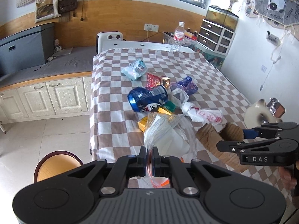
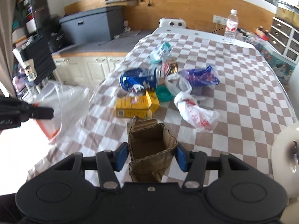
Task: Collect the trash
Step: 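Lift the cardboard with the right tool while the left tool lifts the plastic bag, then carry both held items over the wastebasket with both tools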
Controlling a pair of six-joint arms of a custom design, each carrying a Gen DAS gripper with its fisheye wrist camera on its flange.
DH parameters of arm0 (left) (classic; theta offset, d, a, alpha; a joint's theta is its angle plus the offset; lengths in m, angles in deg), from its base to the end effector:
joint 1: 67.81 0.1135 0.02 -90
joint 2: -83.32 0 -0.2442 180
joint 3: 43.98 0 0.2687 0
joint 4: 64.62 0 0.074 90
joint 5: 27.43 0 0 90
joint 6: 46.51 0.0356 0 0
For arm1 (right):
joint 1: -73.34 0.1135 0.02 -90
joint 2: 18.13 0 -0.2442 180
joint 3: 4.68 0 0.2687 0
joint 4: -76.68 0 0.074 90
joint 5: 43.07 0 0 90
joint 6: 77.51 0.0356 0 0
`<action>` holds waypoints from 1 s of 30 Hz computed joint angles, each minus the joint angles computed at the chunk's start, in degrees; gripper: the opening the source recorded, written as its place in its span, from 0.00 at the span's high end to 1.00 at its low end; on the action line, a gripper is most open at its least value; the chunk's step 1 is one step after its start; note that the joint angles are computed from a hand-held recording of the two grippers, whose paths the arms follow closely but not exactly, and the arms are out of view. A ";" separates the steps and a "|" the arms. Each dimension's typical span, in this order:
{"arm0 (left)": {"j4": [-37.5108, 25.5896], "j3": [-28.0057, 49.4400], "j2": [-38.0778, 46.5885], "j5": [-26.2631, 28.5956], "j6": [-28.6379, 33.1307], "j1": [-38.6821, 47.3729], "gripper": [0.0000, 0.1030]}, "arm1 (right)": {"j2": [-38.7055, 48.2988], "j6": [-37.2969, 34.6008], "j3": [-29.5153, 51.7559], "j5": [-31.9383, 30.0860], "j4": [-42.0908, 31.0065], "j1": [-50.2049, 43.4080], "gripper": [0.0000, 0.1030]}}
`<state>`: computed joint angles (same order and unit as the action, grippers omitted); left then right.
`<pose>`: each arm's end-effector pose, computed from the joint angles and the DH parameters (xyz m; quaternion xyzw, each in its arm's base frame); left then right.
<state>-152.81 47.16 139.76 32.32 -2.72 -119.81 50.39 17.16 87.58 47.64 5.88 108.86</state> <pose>0.1177 -0.1215 0.3858 -0.0353 0.9197 -0.0664 0.3853 0.2047 0.1456 0.3687 -0.2453 0.8977 0.1203 0.3457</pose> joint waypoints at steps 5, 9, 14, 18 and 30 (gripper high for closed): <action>0.43 -1.73 -4.47 2.02 2.80 3.76 0.95 | 0.70 7.60 2.10 6.48 0.26 5.68 0.47; 2.71 -4.26 -9.10 9.11 10.94 13.05 0.95 | 2.92 13.61 4.94 12.61 -0.16 11.41 0.47; 4.94 -6.00 -13.17 27.71 27.40 35.73 0.95 | 8.72 21.58 11.31 21.19 -1.82 18.79 0.47; 4.25 -5.92 -12.54 44.29 41.66 57.22 0.95 | 15.85 26.69 18.55 26.00 -4.05 23.60 0.47; -2.09 -5.50 1.76 68.21 76.70 101.49 0.95 | 46.69 34.32 49.58 26.56 -9.57 29.23 0.47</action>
<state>-154.90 41.65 141.52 100.53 73.98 -18.32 97.09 51.49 137.17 74.20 -3.70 138.09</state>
